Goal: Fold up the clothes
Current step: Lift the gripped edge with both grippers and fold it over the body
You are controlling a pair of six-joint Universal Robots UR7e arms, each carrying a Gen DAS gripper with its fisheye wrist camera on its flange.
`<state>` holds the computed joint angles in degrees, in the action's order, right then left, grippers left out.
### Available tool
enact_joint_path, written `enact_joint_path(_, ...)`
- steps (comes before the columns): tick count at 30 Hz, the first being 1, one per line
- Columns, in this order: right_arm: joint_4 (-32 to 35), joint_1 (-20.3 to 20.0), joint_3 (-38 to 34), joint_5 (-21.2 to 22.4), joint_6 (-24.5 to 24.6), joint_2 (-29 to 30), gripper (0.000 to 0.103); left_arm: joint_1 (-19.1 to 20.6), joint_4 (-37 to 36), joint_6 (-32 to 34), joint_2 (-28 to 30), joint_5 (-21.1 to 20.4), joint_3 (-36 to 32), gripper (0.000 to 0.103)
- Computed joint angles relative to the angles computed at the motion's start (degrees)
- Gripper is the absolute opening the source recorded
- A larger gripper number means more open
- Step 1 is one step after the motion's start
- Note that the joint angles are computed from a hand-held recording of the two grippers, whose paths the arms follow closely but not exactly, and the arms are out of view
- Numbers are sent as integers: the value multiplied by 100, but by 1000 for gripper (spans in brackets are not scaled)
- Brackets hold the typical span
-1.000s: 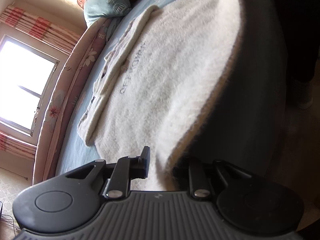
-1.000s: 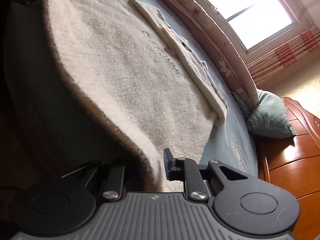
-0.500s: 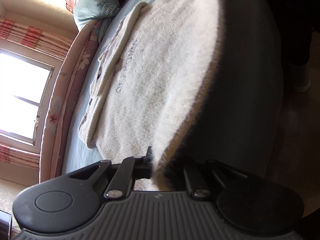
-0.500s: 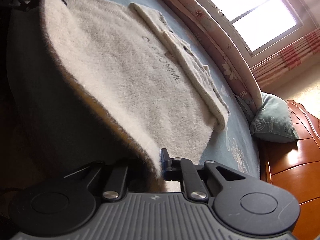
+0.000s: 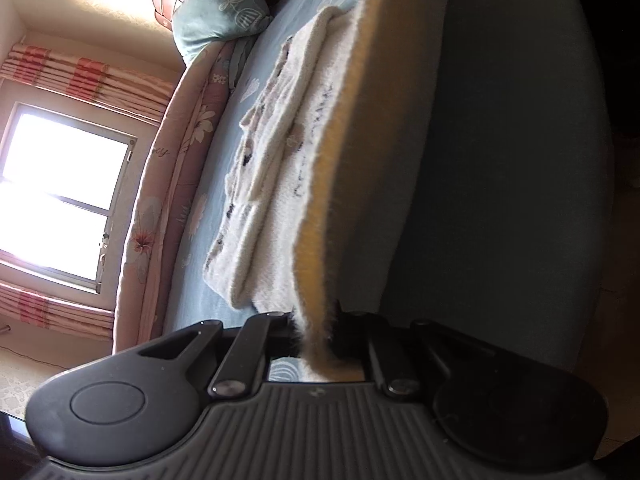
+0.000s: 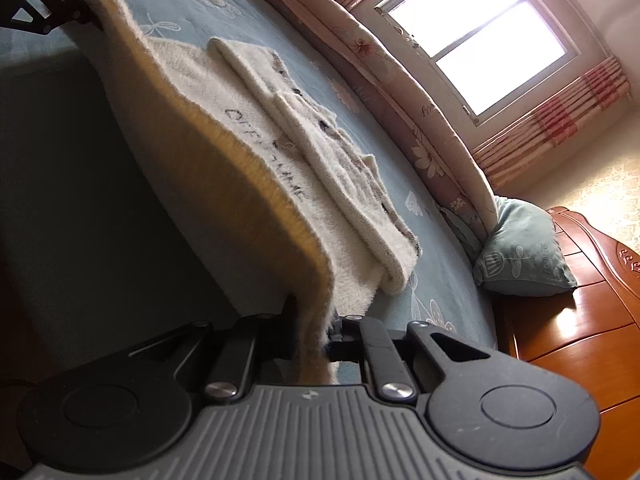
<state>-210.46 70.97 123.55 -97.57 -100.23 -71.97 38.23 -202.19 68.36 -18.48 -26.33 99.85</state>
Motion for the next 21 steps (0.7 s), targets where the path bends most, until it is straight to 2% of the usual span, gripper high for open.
enact_joint_path(5,82,86,-275,2,-15,118,13,95,277,69,-42,-65,-295,8)
enact_joint_path(10,186,176,-636,-7,-53,291,13,248,224,450,107,-115,-884,9)
enact_joint_path(21,300,374,-1871,-50,-22,1038,13,726,-73,1785,990,-372,-2928,9)
